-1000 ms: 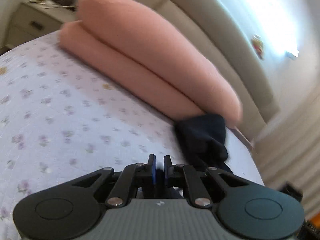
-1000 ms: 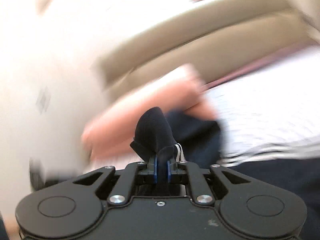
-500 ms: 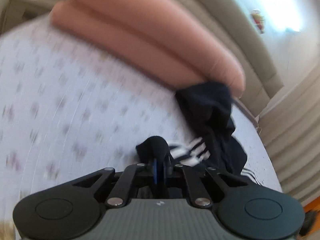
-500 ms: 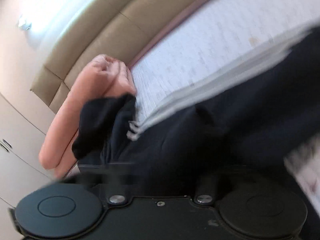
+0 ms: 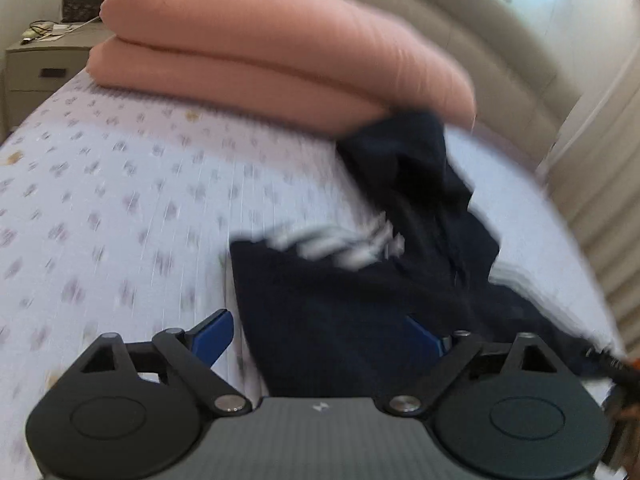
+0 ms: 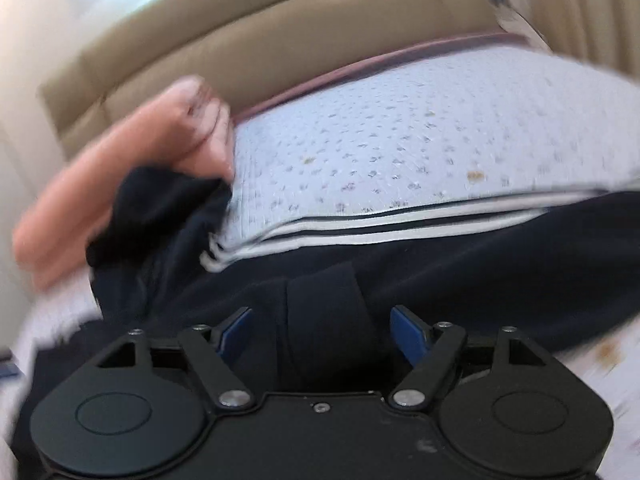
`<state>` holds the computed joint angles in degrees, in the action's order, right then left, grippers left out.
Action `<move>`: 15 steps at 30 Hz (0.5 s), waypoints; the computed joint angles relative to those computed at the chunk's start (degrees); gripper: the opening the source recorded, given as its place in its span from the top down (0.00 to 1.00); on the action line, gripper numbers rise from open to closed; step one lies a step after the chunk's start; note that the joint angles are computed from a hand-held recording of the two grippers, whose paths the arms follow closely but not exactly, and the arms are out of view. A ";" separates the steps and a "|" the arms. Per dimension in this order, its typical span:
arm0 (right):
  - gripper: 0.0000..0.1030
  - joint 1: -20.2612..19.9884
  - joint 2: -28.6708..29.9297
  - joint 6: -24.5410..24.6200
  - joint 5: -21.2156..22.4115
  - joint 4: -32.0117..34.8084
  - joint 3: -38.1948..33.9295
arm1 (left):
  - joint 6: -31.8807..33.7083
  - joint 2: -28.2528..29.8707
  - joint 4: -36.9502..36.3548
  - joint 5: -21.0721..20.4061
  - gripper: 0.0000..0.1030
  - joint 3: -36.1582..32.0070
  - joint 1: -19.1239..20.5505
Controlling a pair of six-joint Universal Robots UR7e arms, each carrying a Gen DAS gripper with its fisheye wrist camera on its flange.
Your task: Fold large clothes
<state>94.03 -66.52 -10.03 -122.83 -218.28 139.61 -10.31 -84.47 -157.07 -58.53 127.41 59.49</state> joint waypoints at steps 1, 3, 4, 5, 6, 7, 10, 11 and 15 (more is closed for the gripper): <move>0.13 -0.75 -2.85 3.16 1.43 3.32 0.90 | -4.06 -1.03 5.80 2.02 0.11 -0.27 -2.17; 0.13 -5.48 -9.91 11.04 8.87 8.36 3.20 | -10.22 -3.07 12.21 1.73 0.10 0.01 -5.12; 0.13 -8.39 -14.11 14.81 12.44 9.96 5.06 | -13.51 -3.68 14.14 0.94 0.10 0.20 -6.23; 0.13 -11.49 -17.91 17.98 15.24 11.56 6.36 | -16.08 -4.16 15.54 -0.34 0.10 0.35 -7.07; 0.13 -14.04 -21.31 19.62 16.90 13.40 7.40 | -18.37 -4.44 16.37 -1.78 0.10 0.60 -7.84; 0.13 -16.49 -24.68 20.22 17.97 15.49 8.23 | -20.09 -4.44 16.89 -2.98 0.10 0.84 -8.53; 0.13 -24.41 -35.10 20.09 19.60 20.61 10.19 | -23.05 -3.13 18.90 -4.96 0.10 1.02 -10.30; 0.13 -27.77 -38.28 20.03 21.31 21.82 10.66 | -23.92 -2.66 19.07 -5.04 0.10 1.27 -10.92; 0.13 -43.45 -47.63 19.39 30.14 22.89 11.31 | -27.26 -1.26 17.98 -6.37 0.10 2.76 -13.00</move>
<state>50.58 -114.15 9.36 -92.69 -195.39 150.92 -37.57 -85.73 -139.09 -64.90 130.18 46.49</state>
